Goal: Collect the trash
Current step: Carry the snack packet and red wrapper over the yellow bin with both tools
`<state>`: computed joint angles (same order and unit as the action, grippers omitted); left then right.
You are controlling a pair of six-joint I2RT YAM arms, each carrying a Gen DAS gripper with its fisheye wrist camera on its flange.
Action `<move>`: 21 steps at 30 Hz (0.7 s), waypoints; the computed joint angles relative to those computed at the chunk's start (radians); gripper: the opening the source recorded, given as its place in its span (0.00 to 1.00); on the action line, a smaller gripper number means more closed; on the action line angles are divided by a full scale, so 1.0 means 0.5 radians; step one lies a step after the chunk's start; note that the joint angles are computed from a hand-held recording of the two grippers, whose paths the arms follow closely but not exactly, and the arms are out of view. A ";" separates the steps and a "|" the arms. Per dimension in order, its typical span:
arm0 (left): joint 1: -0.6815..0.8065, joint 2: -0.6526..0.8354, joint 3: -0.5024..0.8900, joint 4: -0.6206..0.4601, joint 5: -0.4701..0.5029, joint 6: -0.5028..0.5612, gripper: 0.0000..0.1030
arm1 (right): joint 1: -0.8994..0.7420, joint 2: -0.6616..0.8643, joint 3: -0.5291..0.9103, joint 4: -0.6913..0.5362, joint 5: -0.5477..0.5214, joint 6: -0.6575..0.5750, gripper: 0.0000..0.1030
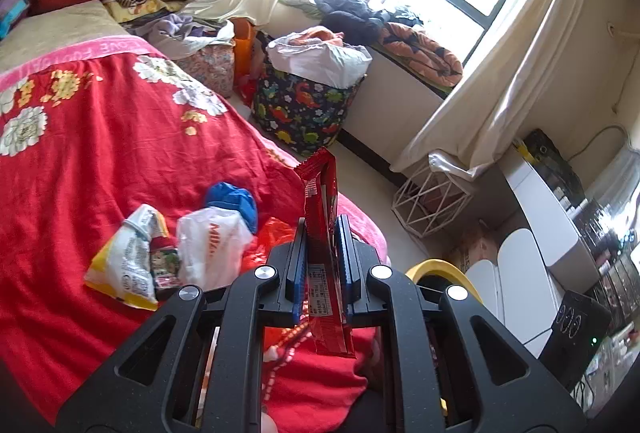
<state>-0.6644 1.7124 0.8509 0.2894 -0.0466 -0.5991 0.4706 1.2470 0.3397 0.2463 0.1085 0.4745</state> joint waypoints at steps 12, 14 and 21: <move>-0.159 0.083 0.145 -0.049 -0.070 0.048 0.09 | -0.270 -0.283 -0.154 -0.085 -0.085 -0.043 0.31; -0.179 0.100 0.171 -0.057 -0.074 0.052 0.09 | -0.321 -0.324 -0.174 -0.101 -0.109 -0.052 0.31; -0.261 0.156 0.264 -0.094 -0.094 0.067 0.09 | -0.484 -0.490 -0.247 -0.176 -0.180 -0.071 0.31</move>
